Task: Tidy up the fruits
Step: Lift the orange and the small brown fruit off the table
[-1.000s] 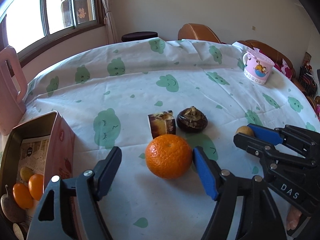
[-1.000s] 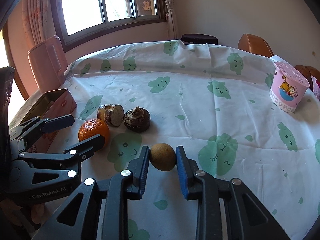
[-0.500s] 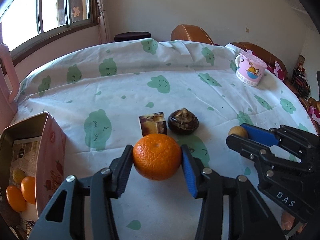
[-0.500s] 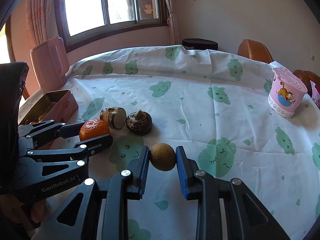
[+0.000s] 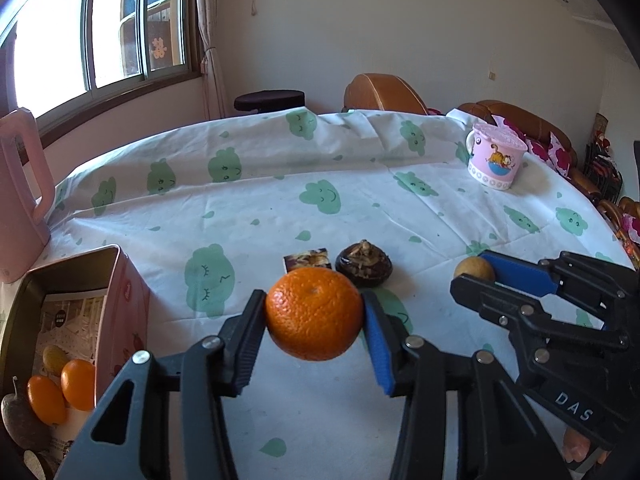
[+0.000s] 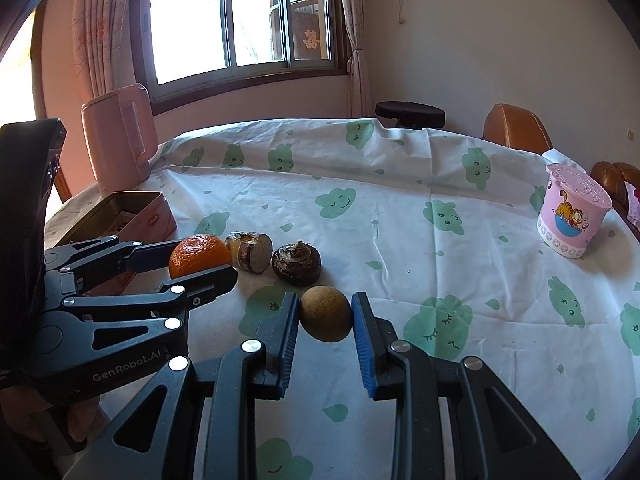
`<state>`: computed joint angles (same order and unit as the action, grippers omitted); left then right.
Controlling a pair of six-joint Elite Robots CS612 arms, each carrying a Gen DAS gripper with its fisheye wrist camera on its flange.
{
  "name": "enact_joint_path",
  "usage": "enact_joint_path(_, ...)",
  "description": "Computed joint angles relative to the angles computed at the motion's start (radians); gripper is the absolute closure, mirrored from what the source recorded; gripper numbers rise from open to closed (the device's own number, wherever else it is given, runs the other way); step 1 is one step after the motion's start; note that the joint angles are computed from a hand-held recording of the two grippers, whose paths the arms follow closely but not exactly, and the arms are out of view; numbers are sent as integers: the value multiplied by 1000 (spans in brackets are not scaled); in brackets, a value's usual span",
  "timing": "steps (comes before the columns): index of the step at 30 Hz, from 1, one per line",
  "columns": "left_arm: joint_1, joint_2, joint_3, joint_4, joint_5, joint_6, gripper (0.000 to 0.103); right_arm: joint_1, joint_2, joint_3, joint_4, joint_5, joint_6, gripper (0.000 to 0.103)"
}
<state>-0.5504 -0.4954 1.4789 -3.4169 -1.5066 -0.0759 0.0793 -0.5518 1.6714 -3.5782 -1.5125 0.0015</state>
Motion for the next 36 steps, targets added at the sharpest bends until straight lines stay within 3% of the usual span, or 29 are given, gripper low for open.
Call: enact_joint_path(36, -15, 7, 47, -236, 76, 19, 54, 2, 8, 31, -170, -3, -2, 74)
